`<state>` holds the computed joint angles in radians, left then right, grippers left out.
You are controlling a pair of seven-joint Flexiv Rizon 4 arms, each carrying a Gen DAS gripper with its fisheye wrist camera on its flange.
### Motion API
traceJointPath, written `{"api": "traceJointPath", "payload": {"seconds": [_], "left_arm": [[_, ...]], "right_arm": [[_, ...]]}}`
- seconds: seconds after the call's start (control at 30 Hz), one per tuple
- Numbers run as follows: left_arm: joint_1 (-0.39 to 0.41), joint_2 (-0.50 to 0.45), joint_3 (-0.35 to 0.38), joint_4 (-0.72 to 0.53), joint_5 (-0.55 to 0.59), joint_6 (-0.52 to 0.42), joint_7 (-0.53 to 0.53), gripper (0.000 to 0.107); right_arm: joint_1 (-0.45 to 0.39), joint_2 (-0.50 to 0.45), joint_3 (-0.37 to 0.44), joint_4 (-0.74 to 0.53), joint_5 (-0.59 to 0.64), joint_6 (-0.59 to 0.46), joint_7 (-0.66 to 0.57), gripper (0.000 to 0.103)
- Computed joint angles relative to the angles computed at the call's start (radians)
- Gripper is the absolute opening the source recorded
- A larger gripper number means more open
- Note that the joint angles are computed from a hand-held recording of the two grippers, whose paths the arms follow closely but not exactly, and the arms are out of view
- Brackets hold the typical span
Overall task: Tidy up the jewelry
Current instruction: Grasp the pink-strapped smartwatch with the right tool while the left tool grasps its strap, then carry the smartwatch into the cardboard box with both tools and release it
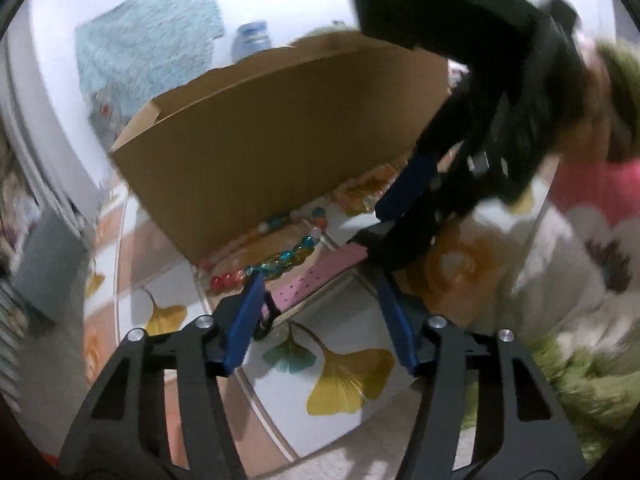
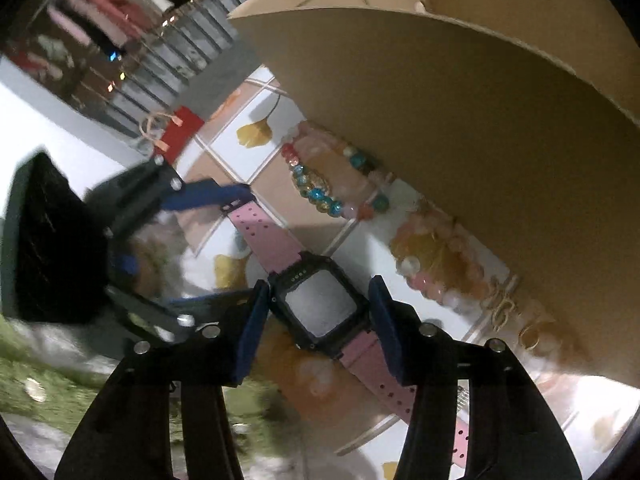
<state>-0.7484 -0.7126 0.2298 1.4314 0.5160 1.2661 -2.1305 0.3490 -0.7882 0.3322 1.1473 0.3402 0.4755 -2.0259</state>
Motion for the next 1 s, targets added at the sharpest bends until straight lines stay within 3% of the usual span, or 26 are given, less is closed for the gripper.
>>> {"api": "traceJointPath", "payload": {"seconds": [0.07, 0.13, 0.2, 0.23, 0.33, 0.57, 0.6, 0.7, 0.83, 1.0], "left_arm": [[0.002, -0.014, -0.015, -0.027, 0.001, -0.046, 0.048, 0.043], [0.012, -0.018, -0.034, -0.033, -0.007, -0.06, 0.072, 0.026], [0.019, -0.019, -0.044, -0.035, -0.017, -0.057, 0.076, 0.021], [0.022, -0.018, -0.047, -0.032, -0.023, -0.055, 0.077, 0.013], [0.066, -0.004, -0.096, 0.003, -0.076, -0.033, 0.102, 0.012], [0.123, -0.002, -0.157, 0.049, -0.216, 0.004, 0.19, 0.01], [0.129, -0.002, -0.163, 0.054, -0.234, 0.009, 0.198, 0.01], [0.101, -0.002, -0.126, 0.044, -0.244, -0.002, 0.189, 0.005], [0.109, 0.014, -0.129, 0.037, -0.261, 0.016, 0.213, 0.003], [0.135, 0.1, -0.143, 0.06, -0.288, 0.046, 0.225, 0.003]], "right_arm": [[-0.02, -0.01, 0.012, -0.021, 0.026, -0.038, 0.0, 0.05], [-0.014, -0.01, 0.012, -0.021, 0.031, -0.03, -0.005, 0.05], [-0.011, -0.002, 0.009, -0.006, 0.036, -0.012, -0.007, 0.051], [-0.013, 0.004, 0.008, 0.004, 0.039, -0.002, -0.006, 0.051], [-0.024, 0.046, 0.004, 0.067, 0.043, 0.046, -0.01, 0.054], [0.028, 0.162, -0.05, 0.337, -0.096, 0.364, -0.017, 0.054], [0.032, 0.171, -0.053, 0.369, -0.119, 0.414, -0.014, 0.049], [0.047, 0.182, -0.072, 0.424, -0.194, 0.516, 0.046, 0.013], [0.024, 0.198, -0.053, 0.441, -0.226, 0.587, 0.105, 0.005], [0.04, 0.271, -0.067, 0.462, -0.317, 0.656, 0.183, 0.005]]}}
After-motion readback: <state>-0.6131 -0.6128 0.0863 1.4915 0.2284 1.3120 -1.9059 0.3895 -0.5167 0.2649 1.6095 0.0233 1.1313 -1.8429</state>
